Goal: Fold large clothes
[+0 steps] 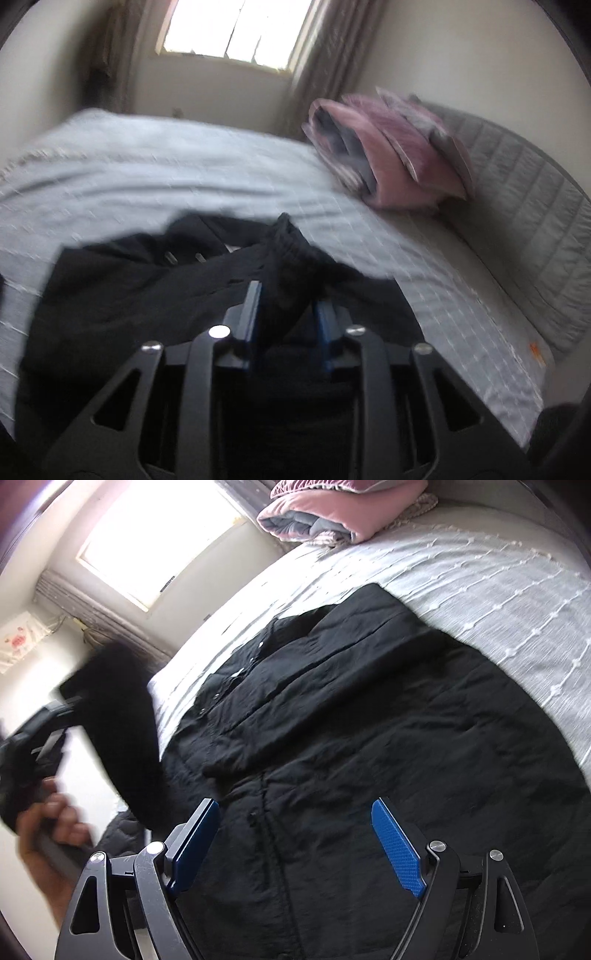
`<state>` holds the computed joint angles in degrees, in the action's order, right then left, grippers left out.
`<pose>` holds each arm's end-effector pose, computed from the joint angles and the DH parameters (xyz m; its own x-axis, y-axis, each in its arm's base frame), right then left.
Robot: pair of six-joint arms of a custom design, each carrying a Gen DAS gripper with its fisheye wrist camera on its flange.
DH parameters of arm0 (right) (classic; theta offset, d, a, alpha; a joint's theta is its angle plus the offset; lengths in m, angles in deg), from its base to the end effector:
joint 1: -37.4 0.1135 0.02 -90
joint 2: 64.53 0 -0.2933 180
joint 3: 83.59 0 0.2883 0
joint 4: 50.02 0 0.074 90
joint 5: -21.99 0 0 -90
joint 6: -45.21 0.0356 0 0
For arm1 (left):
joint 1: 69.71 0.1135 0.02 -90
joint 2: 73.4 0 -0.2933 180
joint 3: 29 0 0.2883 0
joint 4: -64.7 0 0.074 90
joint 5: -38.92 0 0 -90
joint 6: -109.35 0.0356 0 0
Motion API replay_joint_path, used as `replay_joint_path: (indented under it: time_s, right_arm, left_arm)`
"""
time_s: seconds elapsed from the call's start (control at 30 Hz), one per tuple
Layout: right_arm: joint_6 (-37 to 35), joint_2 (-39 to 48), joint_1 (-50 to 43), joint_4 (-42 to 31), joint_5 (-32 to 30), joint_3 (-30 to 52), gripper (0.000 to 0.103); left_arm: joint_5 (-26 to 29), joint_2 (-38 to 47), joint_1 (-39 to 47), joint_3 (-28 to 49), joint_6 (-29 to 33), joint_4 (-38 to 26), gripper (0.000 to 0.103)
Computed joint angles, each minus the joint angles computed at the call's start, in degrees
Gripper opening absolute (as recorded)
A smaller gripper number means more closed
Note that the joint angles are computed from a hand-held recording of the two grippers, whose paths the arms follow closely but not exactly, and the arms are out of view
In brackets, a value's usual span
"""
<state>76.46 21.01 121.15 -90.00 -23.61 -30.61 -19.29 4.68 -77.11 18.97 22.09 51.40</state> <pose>0.0542 0.2657 0.1559 -0.5338 0.7368 -0.4149 0.4454 0.6621 0.6028 0.2798 -0.0552 0.1842 -0.6573 0.1263 -0.7429 0.5210 0.7885 -0.3269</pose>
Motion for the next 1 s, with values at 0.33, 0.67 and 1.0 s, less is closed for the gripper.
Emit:
replay_joint_path:
  time_s: [0.33,0.67,1.0]
  right_arm:
    - [0.58,-2.43,-0.27,5.80,-0.63,-4.73,0.086]
    - [-6.94,0.85,-3.07,10.91,-4.97,-3.62,0.086]
    - [4.94,-5.52,-0.02,3.24,-4.58,-9.93,0.086]
  left_arm:
    - [-7.43,3.21,2.65,-3.38,5.70,-3.72,0.047]
    - [-9.92,-9.33,27.31,-10.31,30.63,-14.87,0.074]
    - [-4.75,12.11,64.48,4.29,59.18,-26.06,0.071]
